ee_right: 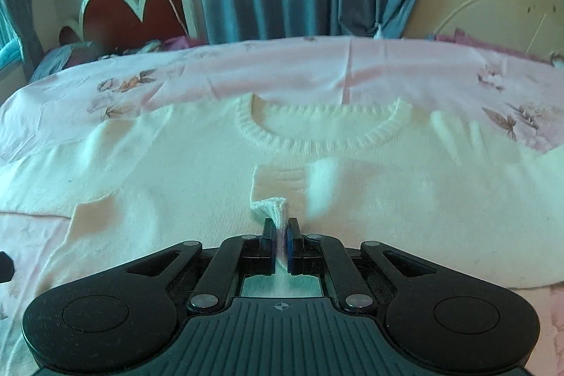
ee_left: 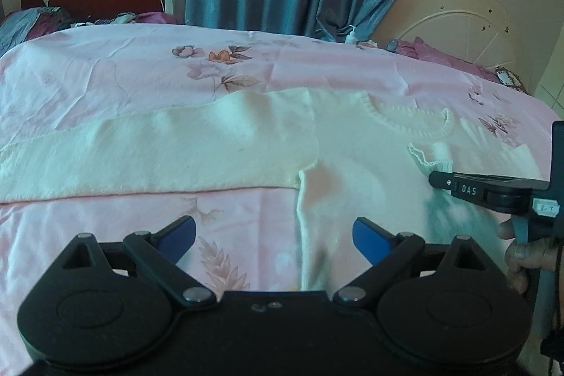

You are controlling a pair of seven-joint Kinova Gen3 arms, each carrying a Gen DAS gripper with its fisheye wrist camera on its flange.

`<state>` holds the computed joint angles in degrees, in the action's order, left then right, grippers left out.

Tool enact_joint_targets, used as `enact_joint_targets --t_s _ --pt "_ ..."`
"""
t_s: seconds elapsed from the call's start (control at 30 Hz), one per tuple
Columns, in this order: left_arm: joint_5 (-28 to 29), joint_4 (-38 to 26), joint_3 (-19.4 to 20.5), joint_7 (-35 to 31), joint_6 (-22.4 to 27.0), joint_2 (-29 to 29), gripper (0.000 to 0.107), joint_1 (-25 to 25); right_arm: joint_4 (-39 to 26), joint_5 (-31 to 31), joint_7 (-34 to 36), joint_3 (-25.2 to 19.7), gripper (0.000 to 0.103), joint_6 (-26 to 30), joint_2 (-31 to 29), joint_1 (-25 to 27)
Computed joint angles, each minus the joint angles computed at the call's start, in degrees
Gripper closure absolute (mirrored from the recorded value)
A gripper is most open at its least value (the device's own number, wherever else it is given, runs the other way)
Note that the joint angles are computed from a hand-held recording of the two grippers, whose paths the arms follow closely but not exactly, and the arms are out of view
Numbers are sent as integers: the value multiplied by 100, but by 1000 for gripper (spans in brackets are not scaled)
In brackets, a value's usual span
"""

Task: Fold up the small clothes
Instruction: 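Carry the cuff across the sweater body and open the right gripper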

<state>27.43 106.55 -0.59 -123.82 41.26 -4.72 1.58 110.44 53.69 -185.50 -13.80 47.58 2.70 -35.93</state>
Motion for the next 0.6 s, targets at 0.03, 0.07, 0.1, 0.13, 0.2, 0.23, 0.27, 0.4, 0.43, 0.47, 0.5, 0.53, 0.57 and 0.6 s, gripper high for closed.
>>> enact_joint_targets --t_s 0.03,0.07,0.1,0.13,0.2,0.23,0.27,0.4,0.43,0.47,0.5,0.53,0.57,0.6 --pt "38 6 -17 -53 35 -8 12 1 17 -16 71 -87 77 -112 -35 115" --pt "36 -3 -3 -42 50 0 12 9 15 -56 114 -126 66 -131 -74 148" --pt "24 -37 31 4 74 25 12 30 11 -31 123 -138 46 -57 -107 92" --pt "55 -47 50 -3 84 39 12 52 35 87 53 -113 41 110 -151 -67" --pt "111 -66 115 25 66 61 12 115 215 257 -138 -224 41 204 -375 -123" --pt "165 -95 157 20 65 99 12 165 363 243 -275 -274 47 146 -559 -82" --pt "273 -128 193 -24 85 151 16 220 496 136 -364 -321 56 132 -746 -21" --pt "925 -369 382 -187 351 590 37 373 852 -559 -410 -519 79 449 -1304 264" --pt "1027 -468 478 -111 404 773 39 418 944 -733 -408 -546 79 527 -1435 344" --pt "1097 -562 560 -33 444 928 43 445 1035 -876 -421 -569 79 587 -1565 429" --pt "1198 -614 701 -4 433 1060 48 404 1138 -962 -489 -603 79 623 -1705 526" --pt "1207 -668 781 83 369 1190 50 468 1202 -1023 -562 -654 79 689 -1819 626" --pt "1122 -775 778 256 349 1333 55 609 1254 -1084 -620 -702 79 765 -1913 731" --pt "1070 -849 868 392 304 1451 57 644 1306 -1138 -691 -737 79 825 -1991 848"
